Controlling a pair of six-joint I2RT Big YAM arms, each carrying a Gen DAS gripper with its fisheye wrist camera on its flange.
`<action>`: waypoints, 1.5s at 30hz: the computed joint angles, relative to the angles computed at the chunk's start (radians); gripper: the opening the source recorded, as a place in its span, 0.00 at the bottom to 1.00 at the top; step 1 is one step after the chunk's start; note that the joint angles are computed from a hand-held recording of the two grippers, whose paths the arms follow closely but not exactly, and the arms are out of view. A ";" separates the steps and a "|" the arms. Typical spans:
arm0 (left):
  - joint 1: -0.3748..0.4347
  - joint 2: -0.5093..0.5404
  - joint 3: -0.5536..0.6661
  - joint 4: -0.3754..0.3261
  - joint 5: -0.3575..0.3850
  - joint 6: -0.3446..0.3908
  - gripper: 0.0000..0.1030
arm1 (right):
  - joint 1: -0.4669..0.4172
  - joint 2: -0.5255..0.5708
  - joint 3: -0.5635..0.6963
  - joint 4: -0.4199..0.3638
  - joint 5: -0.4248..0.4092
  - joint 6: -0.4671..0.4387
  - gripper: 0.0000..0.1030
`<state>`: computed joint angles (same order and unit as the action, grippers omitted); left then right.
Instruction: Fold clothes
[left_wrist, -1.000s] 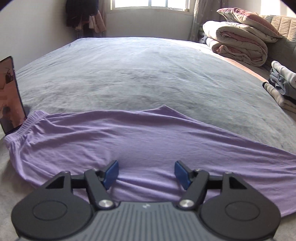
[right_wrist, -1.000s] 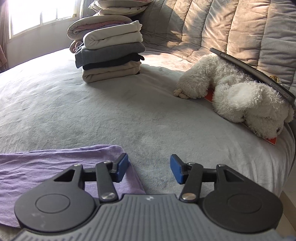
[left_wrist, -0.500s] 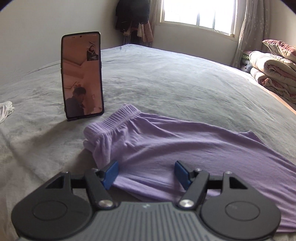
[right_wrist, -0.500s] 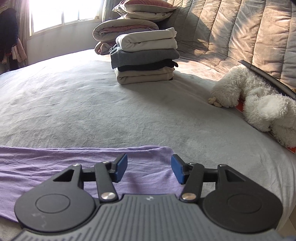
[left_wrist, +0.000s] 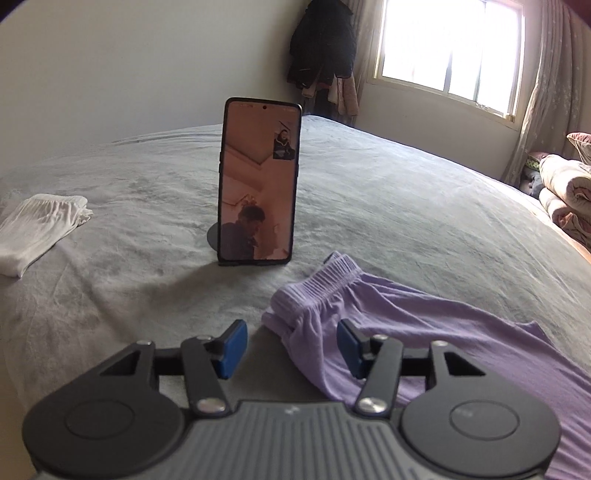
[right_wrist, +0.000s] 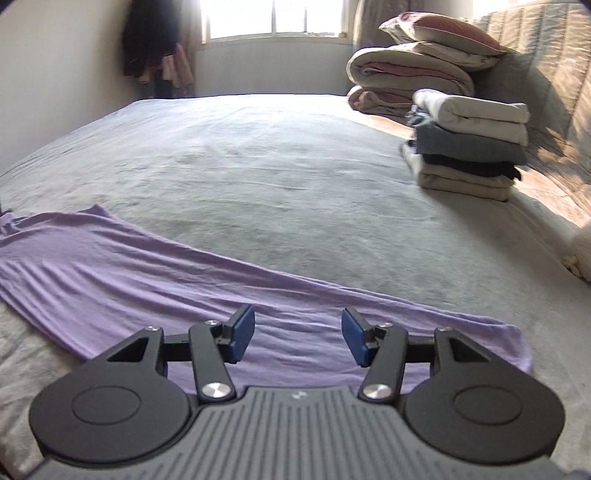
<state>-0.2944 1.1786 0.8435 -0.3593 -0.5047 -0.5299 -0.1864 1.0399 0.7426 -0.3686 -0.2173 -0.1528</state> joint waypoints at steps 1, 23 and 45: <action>0.007 0.004 0.003 -0.004 0.012 -0.010 0.47 | 0.030 -0.003 0.004 -0.016 -0.027 0.002 0.54; 0.083 0.017 -0.017 0.017 0.146 -0.160 0.24 | 0.561 0.213 0.150 0.014 -0.034 -0.096 0.23; 0.091 0.006 -0.022 0.014 0.152 -0.153 0.25 | 0.581 0.225 0.170 -0.046 -0.051 -0.038 0.07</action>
